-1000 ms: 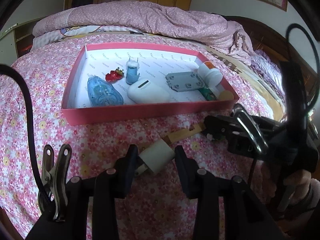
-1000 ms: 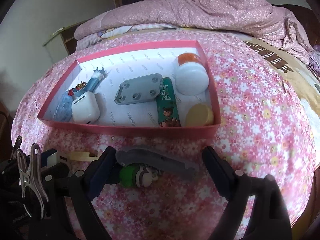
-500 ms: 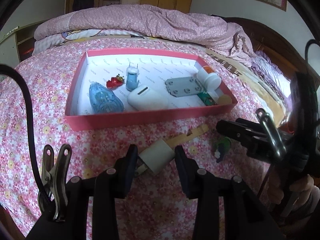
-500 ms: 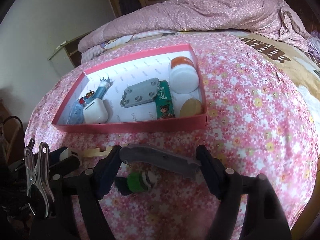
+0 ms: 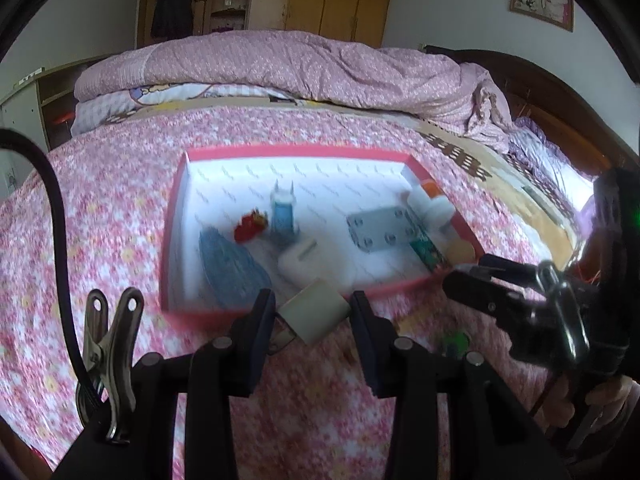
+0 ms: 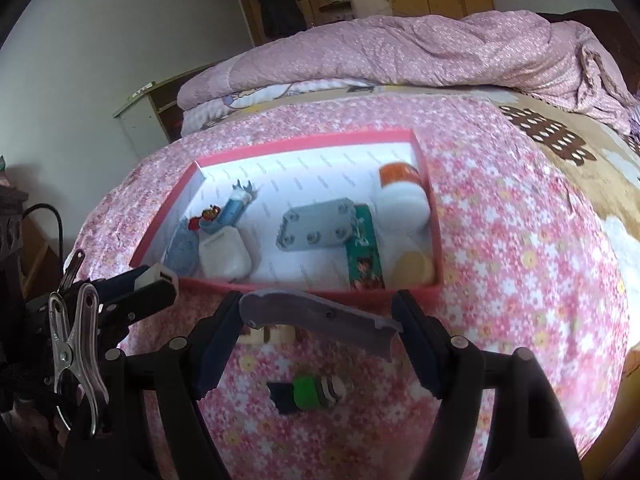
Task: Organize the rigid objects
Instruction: 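Carry the white plug and grey curved piece over the tray, then open both tools to release the plug and grey piece in the tray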
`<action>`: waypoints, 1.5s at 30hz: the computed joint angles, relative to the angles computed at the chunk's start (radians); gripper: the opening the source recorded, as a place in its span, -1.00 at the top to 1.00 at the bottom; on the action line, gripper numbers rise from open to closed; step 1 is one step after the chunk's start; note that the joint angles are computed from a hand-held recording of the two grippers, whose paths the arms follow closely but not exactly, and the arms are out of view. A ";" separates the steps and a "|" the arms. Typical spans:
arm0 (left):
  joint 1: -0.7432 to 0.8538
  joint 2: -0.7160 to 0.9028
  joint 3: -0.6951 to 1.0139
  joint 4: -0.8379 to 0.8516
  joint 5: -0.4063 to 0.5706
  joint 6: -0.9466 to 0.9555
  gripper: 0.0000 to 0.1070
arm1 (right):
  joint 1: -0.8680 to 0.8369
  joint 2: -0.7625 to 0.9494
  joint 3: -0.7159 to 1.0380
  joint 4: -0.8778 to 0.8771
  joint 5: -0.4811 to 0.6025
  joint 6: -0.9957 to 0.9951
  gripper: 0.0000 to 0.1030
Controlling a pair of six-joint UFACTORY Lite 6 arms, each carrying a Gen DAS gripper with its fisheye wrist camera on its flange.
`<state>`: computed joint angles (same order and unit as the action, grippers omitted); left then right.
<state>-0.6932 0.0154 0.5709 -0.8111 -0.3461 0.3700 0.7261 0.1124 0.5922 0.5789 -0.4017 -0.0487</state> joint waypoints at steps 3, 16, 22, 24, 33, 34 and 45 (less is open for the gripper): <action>0.040 0.023 0.053 0.001 0.023 0.036 0.25 | -0.024 0.028 0.053 -0.023 0.026 -0.003 -0.49; 0.191 0.246 0.317 0.085 0.097 0.048 0.25 | -0.095 0.198 0.320 -0.021 0.110 -0.133 -0.49; 0.249 0.354 0.435 0.166 0.142 -0.018 0.24 | -0.124 0.289 0.450 0.027 0.146 -0.214 -0.49; 0.264 0.393 0.481 0.177 0.159 -0.022 0.25 | -0.142 0.319 0.490 0.006 0.166 -0.199 -0.49; 0.284 0.485 0.596 0.078 0.185 0.080 0.09 | -0.192 0.458 0.671 0.106 0.247 -0.333 -0.49; 0.287 0.491 0.600 0.097 0.187 0.060 0.05 | -0.197 0.466 0.683 0.093 0.257 -0.320 -0.49; 0.266 0.485 0.579 0.034 0.180 0.100 0.01 | -0.205 0.480 0.696 -0.090 0.271 -0.130 -0.50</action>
